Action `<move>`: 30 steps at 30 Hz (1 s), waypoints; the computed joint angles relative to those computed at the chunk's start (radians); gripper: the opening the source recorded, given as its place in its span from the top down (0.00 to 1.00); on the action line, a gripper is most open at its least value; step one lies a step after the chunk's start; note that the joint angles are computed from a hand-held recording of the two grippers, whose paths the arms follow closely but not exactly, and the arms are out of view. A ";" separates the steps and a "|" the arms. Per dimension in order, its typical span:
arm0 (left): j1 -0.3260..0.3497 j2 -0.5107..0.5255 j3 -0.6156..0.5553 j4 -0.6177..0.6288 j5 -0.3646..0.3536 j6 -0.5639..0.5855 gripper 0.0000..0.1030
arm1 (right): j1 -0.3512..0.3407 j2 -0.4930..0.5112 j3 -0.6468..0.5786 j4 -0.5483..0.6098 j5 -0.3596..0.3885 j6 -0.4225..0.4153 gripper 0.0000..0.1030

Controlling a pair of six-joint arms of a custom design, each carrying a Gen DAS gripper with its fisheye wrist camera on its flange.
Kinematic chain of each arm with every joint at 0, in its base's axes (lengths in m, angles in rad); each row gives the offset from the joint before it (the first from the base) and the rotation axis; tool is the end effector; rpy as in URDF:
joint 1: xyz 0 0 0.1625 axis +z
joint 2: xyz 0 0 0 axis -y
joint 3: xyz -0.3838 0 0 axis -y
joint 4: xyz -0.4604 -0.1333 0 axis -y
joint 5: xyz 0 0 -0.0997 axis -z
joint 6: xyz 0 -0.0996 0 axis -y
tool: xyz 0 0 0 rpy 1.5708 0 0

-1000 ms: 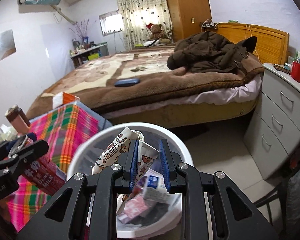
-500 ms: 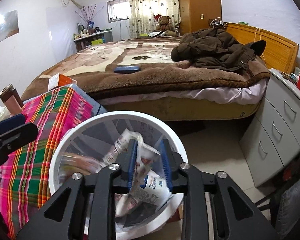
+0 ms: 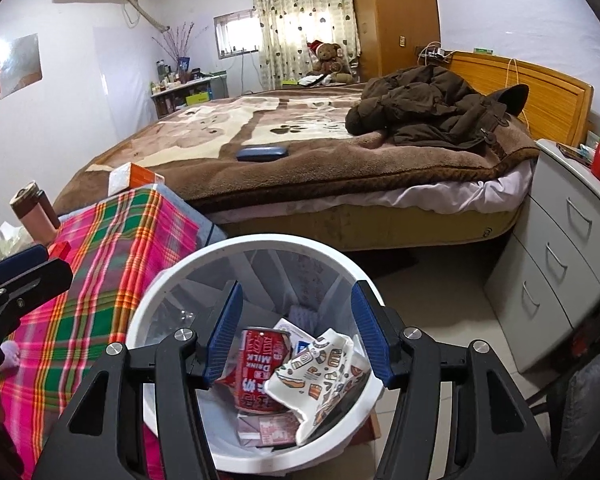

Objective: Collect trash
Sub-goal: 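Move both tools back to the table toward the plastic bag and tablet box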

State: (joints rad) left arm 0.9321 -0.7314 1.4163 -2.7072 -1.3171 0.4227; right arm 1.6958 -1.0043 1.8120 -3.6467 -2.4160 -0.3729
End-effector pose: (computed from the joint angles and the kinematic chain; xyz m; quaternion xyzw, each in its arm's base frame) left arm -0.3343 -0.7158 0.0843 0.4649 0.8481 -0.2340 0.0986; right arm 0.1353 -0.6048 0.2291 -0.0545 -0.7719 0.4953 0.3947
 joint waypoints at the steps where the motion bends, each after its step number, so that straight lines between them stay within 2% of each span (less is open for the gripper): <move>1: 0.001 -0.005 0.005 -0.004 0.001 0.000 0.23 | 0.002 0.000 0.002 -0.003 0.003 0.002 0.44; 15: 0.023 -0.099 0.085 -0.073 0.009 -0.001 0.23 | 0.040 0.032 -0.006 -0.045 0.043 -0.008 0.44; 30: 0.068 -0.177 0.139 -0.151 0.080 0.019 0.23 | 0.079 0.107 -0.061 -0.035 0.087 -0.024 0.44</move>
